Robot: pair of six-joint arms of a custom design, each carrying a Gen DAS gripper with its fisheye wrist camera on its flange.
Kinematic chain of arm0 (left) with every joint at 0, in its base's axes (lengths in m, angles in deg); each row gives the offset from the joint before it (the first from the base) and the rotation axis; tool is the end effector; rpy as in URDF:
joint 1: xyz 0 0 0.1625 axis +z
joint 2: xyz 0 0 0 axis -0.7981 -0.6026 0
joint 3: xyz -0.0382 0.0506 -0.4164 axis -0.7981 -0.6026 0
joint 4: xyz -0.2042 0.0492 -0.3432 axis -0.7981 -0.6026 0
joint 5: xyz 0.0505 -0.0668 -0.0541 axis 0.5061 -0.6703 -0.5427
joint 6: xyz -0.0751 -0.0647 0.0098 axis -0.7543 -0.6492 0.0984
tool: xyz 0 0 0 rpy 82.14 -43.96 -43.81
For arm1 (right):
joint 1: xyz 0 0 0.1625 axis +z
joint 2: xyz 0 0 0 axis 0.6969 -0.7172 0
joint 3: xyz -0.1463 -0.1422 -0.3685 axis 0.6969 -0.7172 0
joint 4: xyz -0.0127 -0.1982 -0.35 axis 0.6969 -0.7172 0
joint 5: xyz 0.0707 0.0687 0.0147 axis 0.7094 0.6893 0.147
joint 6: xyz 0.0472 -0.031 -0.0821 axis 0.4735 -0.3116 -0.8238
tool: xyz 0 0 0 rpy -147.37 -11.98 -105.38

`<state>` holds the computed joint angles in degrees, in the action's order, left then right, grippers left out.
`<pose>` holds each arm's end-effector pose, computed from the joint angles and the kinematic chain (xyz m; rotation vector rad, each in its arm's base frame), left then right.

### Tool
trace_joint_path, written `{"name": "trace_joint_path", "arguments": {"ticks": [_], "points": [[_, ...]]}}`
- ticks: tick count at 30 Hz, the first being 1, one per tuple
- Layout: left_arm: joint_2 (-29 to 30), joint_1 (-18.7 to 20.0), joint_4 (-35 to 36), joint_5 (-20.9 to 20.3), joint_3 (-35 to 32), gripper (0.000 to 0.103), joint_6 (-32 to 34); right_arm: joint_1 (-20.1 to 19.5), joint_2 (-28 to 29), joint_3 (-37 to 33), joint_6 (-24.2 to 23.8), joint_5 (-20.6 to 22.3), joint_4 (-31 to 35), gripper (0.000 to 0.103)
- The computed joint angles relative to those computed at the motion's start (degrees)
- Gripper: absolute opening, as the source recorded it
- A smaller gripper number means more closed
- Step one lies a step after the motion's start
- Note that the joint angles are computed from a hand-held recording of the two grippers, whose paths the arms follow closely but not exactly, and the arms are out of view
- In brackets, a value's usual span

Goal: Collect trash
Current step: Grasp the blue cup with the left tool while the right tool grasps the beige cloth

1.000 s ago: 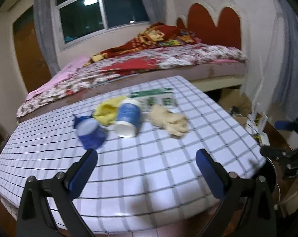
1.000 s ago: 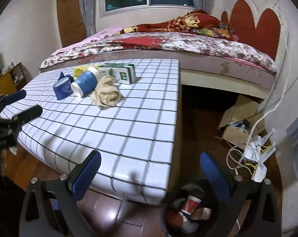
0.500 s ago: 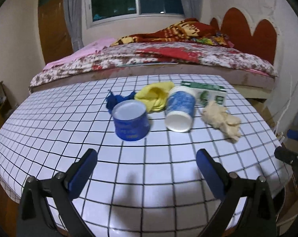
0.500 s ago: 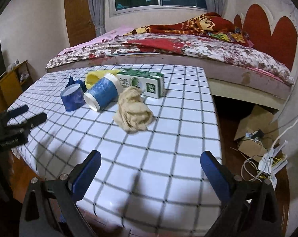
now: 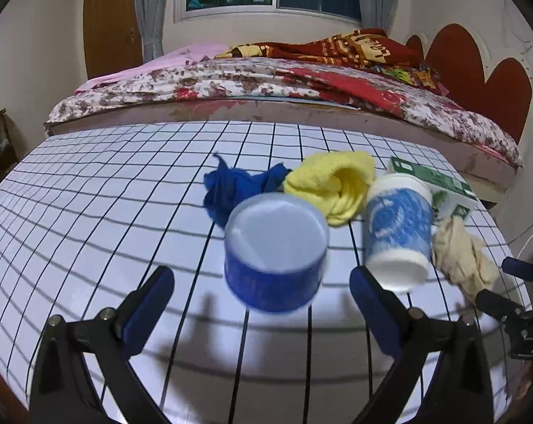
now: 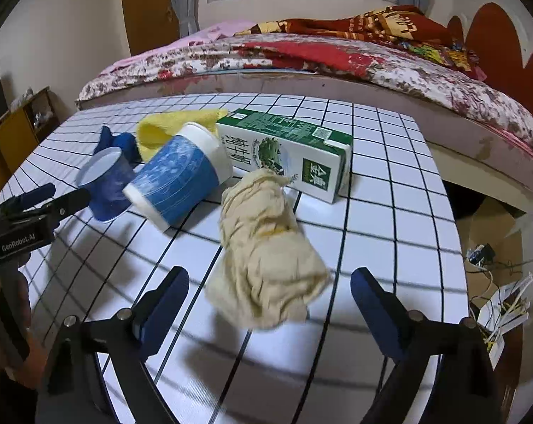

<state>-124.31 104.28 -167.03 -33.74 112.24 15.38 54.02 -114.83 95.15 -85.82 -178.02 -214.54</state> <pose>-0.2476 -0.6440 0.1458 0.5296 2.2697 -0.9589 0.1709 -0.6176 0.2346 0.5449 -2.2779 0.8222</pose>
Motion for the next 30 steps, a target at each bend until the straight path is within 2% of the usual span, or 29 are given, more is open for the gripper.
{"name": "trace_joint_path", "arguments": {"ticks": [2,7,9,11,12,13,14,15,16,19,30], "points": [[0.79,0.34,0.21,-0.67,-1.24,0.100,0.44,-0.05,0.96,-1.44,-0.53,-0.57,0.96,0.092],[2.08,1.49,3.16,-1.64,-4.10,0.093,-1.29,-0.38,2.94,-4.40,-1.04,-1.60,3.89,0.076],[2.57,1.85,4.08,-1.86,-5.18,0.092,-1.63,-0.53,3.24,-4.70,-1.05,-1.54,4.08,0.075],[2.86,2.15,4.76,-2.30,-5.91,0.088,-1.83,-0.65,3.47,-4.88,-1.03,-1.59,4.24,0.071],[2.93,2.30,5.25,-2.67,-6.26,0.081,-1.94,-0.63,3.69,-4.87,-1.58,-1.70,3.45,0.068],[2.79,2.43,5.50,-3.33,-6.25,0.076,-2.05,-0.60,3.80,-4.86,-1.83,-1.81,3.06,0.062],[2.59,2.46,5.16,-3.76,-5.99,0.076,-1.98,-0.60,3.71,-4.72,-1.91,-1.62,2.84,0.057],[2.54,2.42,4.78,-3.93,-5.86,0.076,-1.91,-0.65,3.48,-4.49,-1.83,-1.28,2.67,0.046],[2.27,2.35,4.28,-4.23,-5.42,0.076,-1.73,-0.74,3.21,-4.24,-1.61,-0.95,2.62,0.042],[1.39,1.53,2.43,-3.53,-3.78,0.076,-0.32,-0.86,2.11,-2.77,-1.13,0.18,1.64,0.038],[-2.51,-3.06,-2.47,-2.62,3.29,0.076,3.43,-0.16,-6.03,6.62,-0.53,0.59,-3.49,0.038]]}}
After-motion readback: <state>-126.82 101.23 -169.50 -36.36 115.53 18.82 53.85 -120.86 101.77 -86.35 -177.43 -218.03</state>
